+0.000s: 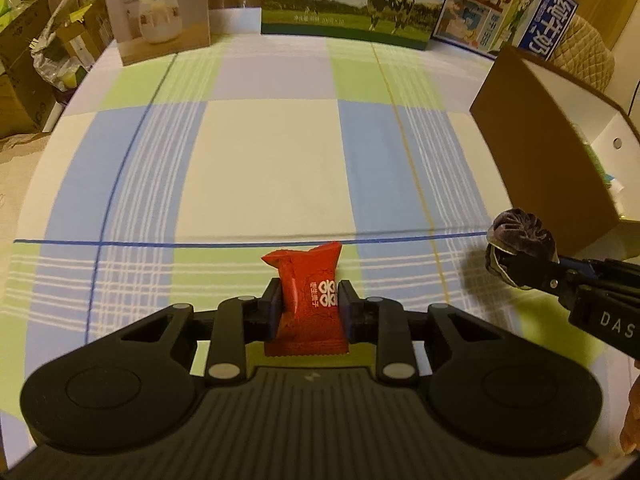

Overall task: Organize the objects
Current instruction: 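Lift and carry the red packet and brown scrunchie toward the brown box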

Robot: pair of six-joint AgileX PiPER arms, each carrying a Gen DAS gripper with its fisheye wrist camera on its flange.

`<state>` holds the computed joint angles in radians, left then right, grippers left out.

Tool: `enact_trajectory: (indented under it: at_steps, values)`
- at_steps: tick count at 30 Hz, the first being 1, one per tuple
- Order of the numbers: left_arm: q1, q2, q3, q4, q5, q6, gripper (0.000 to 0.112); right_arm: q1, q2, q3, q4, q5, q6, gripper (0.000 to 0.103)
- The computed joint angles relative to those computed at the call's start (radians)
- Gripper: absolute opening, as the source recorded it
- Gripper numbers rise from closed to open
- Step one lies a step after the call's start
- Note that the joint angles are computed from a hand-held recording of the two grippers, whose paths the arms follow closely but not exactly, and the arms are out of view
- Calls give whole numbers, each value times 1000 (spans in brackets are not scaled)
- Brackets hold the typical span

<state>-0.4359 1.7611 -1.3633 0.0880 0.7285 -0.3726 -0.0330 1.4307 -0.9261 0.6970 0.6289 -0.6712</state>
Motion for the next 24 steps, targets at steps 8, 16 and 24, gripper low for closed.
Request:
enact_trajectory:
  at_steps: [8,16,24]
  values:
    - [-57,-105,36,11,38,-33,24,-63,-121,31,17,105,-17,16]
    - [-168,-121,-4,18,43,-72,24,-204,-226,51,49,225,-82,16]
    - [-295,-48,-171,50,96,-120,24,-464,-234,-24,122,401,-219,16]
